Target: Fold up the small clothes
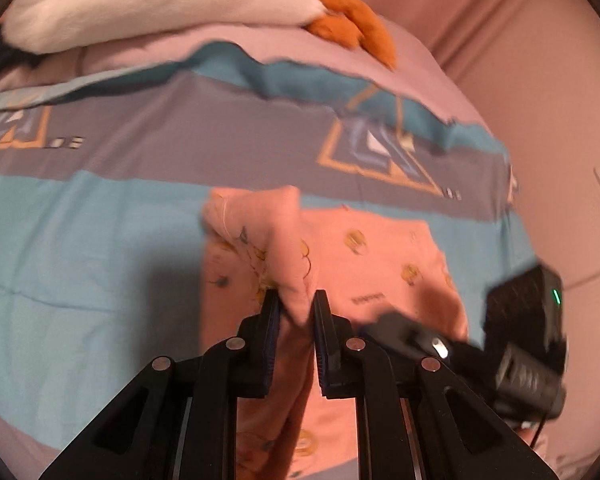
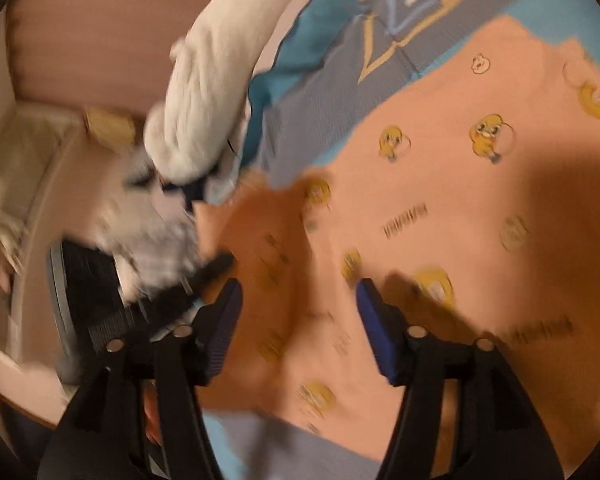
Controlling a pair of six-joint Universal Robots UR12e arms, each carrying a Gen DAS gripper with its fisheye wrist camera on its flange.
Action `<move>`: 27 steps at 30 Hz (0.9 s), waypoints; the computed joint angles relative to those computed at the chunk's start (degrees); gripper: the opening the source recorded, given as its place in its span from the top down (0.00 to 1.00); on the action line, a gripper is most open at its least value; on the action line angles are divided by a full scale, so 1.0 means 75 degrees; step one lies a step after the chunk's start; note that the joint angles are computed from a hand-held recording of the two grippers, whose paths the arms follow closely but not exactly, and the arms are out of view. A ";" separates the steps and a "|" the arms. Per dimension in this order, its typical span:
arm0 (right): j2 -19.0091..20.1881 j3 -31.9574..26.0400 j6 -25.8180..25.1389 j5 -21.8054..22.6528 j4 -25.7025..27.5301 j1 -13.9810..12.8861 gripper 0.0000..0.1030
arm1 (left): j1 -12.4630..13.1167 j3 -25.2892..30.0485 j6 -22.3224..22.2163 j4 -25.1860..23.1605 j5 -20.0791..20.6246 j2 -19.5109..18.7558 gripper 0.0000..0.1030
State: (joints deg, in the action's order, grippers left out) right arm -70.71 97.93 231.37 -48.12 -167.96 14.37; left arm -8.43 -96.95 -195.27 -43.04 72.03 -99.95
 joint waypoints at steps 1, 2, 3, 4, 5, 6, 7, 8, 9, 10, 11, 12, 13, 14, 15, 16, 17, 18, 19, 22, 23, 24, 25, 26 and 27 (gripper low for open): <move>0.0072 -0.0051 0.0189 0.0065 0.0013 -0.0009 0.35 | -0.0027 0.0062 0.0092 -0.0165 -0.0142 -0.0061 0.88; 0.0146 -0.0073 0.0400 0.0138 -0.0092 -0.0020 0.34 | -0.0084 0.0118 0.0202 -0.0346 -0.0232 -0.0137 0.88; 0.0210 -0.0111 0.0504 0.0217 -0.0082 -0.0026 0.34 | -0.0097 0.0110 0.0262 -0.0407 -0.0305 -0.0158 0.88; 0.0229 -0.0154 0.0441 0.0224 0.0085 -0.0018 0.33 | -0.0111 0.0100 0.0306 -0.0486 -0.0362 -0.0176 0.88; 0.0235 -0.0239 0.0169 0.0210 0.0450 0.0000 0.33 | -0.0104 0.0072 0.0313 -0.0519 -0.0397 -0.0170 0.88; 0.0236 -0.0299 -0.0019 0.0146 0.0682 0.0020 0.33 | -0.0081 0.0006 0.0278 -0.0492 -0.0453 -0.0126 0.88; 0.0169 -0.0251 -0.0108 0.0114 0.0766 0.0027 0.33 | -0.0038 -0.0085 0.0242 -0.0427 -0.0547 -0.0067 0.88; 0.0186 -0.0319 -0.0242 0.0081 0.0903 0.0050 0.33 | 0.0064 -0.0260 0.0212 -0.0276 -0.0756 0.0048 0.88; 0.0193 -0.0429 -0.0514 0.0089 0.1220 0.0043 0.33 | 0.0135 -0.0395 0.0211 -0.0204 -0.0914 0.0156 0.88; 0.0199 -0.0506 -0.0705 0.0056 0.1445 0.0068 0.33 | 0.0225 -0.0565 0.0223 -0.0079 -0.1111 0.0285 0.88; 0.0210 -0.0603 -0.0946 0.0003 0.1697 0.0105 0.33 | 0.0309 -0.0722 0.0269 0.0052 -0.1330 0.0401 0.88; 0.0236 -0.0670 -0.1102 -0.0032 0.1838 0.0124 0.33 | 0.0414 -0.0904 0.0310 0.0195 -0.1571 0.0532 0.88; 0.0225 -0.0704 -0.1287 -0.0119 0.1998 0.0148 0.33 | 0.0471 -0.1035 0.0259 0.0320 -0.1664 0.0631 0.88; 0.0245 -0.0792 -0.1408 -0.0247 0.2150 0.0187 0.33 | 0.0577 -0.1222 0.0195 0.0481 -0.1827 0.0751 0.88; 0.0274 -0.0885 -0.1546 -0.0410 0.2281 0.0236 0.37 | 0.0636 -0.1322 0.0126 0.0555 -0.1868 0.0816 0.88; 0.0290 -0.0924 -0.1600 -0.0484 0.2307 0.0263 0.42 | 0.0680 -0.1415 0.0016 0.0616 -0.1850 0.0874 0.88; 0.0349 -0.1013 -0.1596 -0.0550 0.2356 0.0299 0.45 | 0.0723 -0.1491 -0.0051 0.0657 -0.1879 0.0920 0.88; 0.0367 -0.1037 -0.1585 -0.0556 0.2382 0.0314 0.51 | 0.0763 -0.1567 -0.0113 0.0689 -0.1889 0.0961 0.88; 0.0387 -0.1043 -0.1625 -0.0523 0.2373 0.0321 0.57 | 0.0809 -0.1689 -0.0221 0.0749 -0.1869 0.1022 0.88; 0.0456 -0.1265 -0.2246 -0.0917 0.2974 0.0461 0.88 | 0.0963 -0.2005 -0.0571 0.0950 -0.2102 0.1148 0.88; 0.0461 -0.1305 -0.2437 -0.1054 0.3078 0.0492 0.89 | 0.0998 -0.2086 -0.0671 0.0961 -0.2114 0.1192 0.88; 0.0445 -0.1360 -0.2651 -0.1213 0.3184 0.0519 0.91 | 0.1030 -0.2155 -0.0719 0.0948 -0.2107 0.1241 0.88; 0.0413 -0.1370 -0.2753 -0.1273 0.3161 0.0520 0.92 | 0.1060 -0.2225 -0.0758 0.0925 -0.2086 0.1294 0.88; 0.0339 -0.1366 -0.2884 -0.1346 0.3041 0.0507 0.92 | 0.1074 -0.2269 -0.0781 0.0884 -0.2071 0.1330 0.88; 0.0267 -0.1376 -0.3004 -0.1409 0.2933 0.0490 0.93 | 0.1081 -0.2297 -0.0796 0.0859 -0.2055 0.1352 0.88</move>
State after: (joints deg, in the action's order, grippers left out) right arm -68.71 87.61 208.84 -58.68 -145.96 18.05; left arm -0.32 -114.18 -201.24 -36.60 56.61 -89.81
